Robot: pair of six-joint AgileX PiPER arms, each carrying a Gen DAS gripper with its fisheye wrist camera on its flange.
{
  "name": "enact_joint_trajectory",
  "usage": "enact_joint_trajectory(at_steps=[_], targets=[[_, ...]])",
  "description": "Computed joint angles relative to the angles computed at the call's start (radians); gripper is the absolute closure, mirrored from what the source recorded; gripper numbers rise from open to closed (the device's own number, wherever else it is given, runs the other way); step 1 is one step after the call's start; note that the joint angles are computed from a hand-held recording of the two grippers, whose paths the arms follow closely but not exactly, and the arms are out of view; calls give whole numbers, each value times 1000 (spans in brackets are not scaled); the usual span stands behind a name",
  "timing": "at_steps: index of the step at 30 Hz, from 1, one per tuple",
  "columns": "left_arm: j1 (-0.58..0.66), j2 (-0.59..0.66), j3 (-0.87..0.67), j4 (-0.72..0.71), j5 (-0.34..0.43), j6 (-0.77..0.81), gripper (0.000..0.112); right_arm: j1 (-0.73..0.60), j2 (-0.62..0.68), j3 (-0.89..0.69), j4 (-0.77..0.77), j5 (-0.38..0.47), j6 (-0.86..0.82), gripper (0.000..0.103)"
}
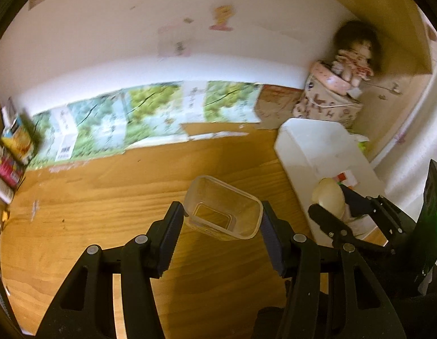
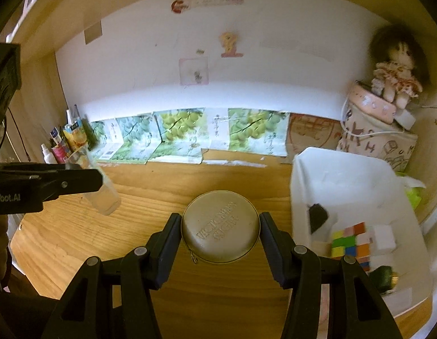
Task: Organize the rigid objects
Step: 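Carry the cup with the left tool while the right tool carries the case to the tray, then open the left tool over the tray while the right tool releases the beige case into it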
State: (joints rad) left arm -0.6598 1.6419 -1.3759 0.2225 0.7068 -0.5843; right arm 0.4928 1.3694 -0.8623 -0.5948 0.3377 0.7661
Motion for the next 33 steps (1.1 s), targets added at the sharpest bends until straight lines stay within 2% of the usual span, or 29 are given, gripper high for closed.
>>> enact_joint_trajectory(at_steps=[4, 10, 16, 20, 25, 33], targets=[[-77, 59, -101, 52, 37, -46, 54, -99, -59, 41, 190, -36, -227, 47], [-155, 158, -247, 93, 87, -88, 54, -282, -108, 87, 623, -50, -729, 47], [-217, 270, -404, 106, 135, -115, 54, -473, -121, 111, 1031, -6, -1244, 47], [-253, 354, -517, 101, 168, -123, 54, -588, -108, 112, 1200, 42, -1479, 47], [-284, 465, -680, 78, 228, -109, 54, -722, -80, 106, 1336, 101, -1683, 47], [-307, 670, -1028, 15, 387, -30, 54, -840, -10, 72, 1395, 166, -1795, 47]])
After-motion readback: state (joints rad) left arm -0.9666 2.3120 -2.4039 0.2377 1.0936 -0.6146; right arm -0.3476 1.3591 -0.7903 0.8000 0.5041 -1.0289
